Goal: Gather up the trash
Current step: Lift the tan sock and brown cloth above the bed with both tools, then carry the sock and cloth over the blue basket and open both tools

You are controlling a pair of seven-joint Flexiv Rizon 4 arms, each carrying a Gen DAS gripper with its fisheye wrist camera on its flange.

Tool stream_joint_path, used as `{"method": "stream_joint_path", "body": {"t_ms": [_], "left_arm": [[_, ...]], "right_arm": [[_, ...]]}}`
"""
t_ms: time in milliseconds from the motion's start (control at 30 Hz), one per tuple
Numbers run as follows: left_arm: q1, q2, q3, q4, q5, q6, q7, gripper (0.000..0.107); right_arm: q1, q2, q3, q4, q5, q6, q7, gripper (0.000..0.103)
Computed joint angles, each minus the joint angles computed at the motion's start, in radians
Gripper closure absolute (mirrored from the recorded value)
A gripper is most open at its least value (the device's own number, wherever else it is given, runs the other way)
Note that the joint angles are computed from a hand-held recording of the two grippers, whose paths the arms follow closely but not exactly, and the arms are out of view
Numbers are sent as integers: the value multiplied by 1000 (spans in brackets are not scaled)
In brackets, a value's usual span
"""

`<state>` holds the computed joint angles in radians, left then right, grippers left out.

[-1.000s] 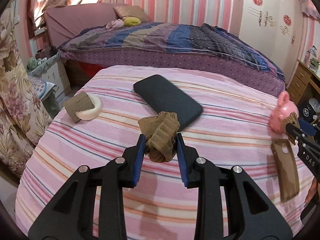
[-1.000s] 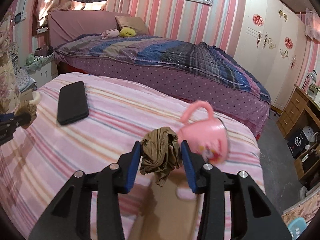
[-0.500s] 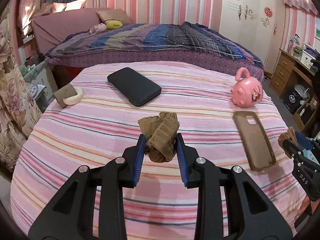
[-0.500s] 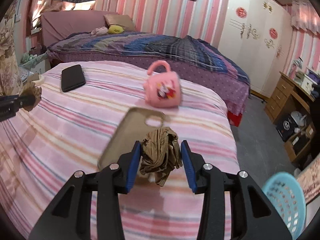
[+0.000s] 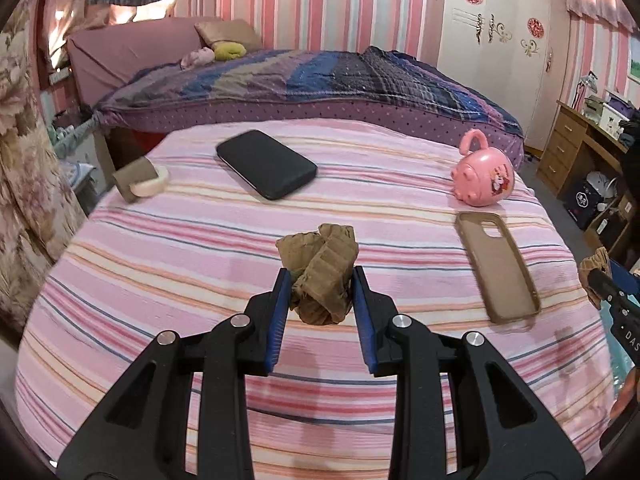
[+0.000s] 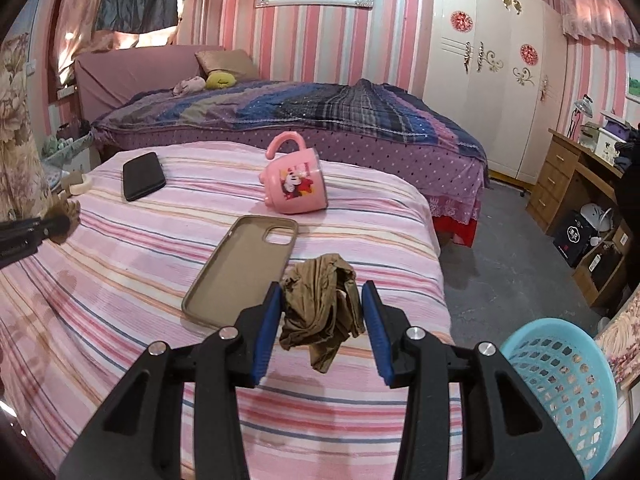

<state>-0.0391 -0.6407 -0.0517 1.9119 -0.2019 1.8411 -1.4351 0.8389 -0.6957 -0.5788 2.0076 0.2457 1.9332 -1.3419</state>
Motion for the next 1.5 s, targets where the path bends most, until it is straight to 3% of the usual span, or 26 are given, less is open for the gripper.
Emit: {"method": "stream_joint_path", "body": {"t_ms": [100,300,467,533,633,767,1000,1133,1200,1500], "left_arm": [[-110,-16,96,-18,-35,3,3,77],[-202,-21,121,-6,-70,18,1,77],[-387,-51,231,-5,-131,64,34,77],[-380,-49,184,5,-131,65,44,77],[-451,-65,209,-4,-158,65,72,77],[-438,-63,140,-23,-159,61,77,77],[-445,-94,50,-101,-120,31,57,77],[-447,-130,1,-149,-74,27,61,77],[-475,-148,14,-174,-70,19,64,77],[-557,-217,48,-318,-61,-69,59,76]], "right_arm": [[6,17,-11,30,11,15,-16,62],[-28,74,-19,113,49,40,-52,62],[-86,111,-6,176,95,72,-76,62],[-93,114,-31,201,123,77,-91,62],[-104,114,-62,231,158,84,-102,62],[-118,104,-89,254,177,87,-113,62],[-350,134,66,271,120,121,-138,62],[-439,140,130,267,104,123,-145,62],[-474,135,145,259,88,118,-145,62],[-488,111,156,237,113,131,-142,62]]}}
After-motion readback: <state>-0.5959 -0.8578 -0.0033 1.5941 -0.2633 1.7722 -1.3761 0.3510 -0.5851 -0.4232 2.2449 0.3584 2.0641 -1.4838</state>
